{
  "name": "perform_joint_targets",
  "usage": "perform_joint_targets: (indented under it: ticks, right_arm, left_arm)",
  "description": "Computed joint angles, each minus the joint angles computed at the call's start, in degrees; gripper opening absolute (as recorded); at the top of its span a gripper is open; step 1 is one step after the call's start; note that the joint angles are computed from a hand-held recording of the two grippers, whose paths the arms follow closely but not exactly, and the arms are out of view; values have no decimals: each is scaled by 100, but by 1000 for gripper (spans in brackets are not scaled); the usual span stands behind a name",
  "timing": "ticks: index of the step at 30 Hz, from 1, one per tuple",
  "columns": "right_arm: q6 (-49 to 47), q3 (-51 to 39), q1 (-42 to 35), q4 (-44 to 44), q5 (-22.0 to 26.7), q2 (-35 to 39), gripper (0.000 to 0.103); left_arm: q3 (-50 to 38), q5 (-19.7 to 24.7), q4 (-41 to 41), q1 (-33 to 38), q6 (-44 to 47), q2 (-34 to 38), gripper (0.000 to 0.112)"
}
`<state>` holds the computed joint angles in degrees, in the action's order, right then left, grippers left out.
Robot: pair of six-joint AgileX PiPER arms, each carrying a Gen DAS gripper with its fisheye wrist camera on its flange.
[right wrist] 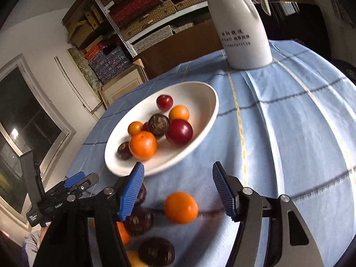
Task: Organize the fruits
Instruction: 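Carry both fruits over the white plate and open both tools, then grasp a dark brown fruit with the left tool while the right tool grasps an orange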
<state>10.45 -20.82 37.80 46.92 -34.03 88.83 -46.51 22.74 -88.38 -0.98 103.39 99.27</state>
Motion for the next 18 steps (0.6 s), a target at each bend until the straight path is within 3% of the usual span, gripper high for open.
perform_joint_targets:
  ticks: [4, 8, 15, 18]
  right_arm:
    - [539, 123, 15, -441, 90, 69, 65]
    - [668, 60, 5, -628, 179, 171, 65]
    - [613, -70, -88, -658, 383, 288, 62]
    - [593, -153, -119, -711, 509, 374, 56]
  left_arm:
    - [-55, 138, 819, 285, -840, 132, 98]
    - [-223, 668, 1284, 707, -1456, 345, 98]
    - [-162, 417, 1313, 580, -1521, 282, 98]
    - [-173, 373, 1367, 546, -1574, 280, 98]
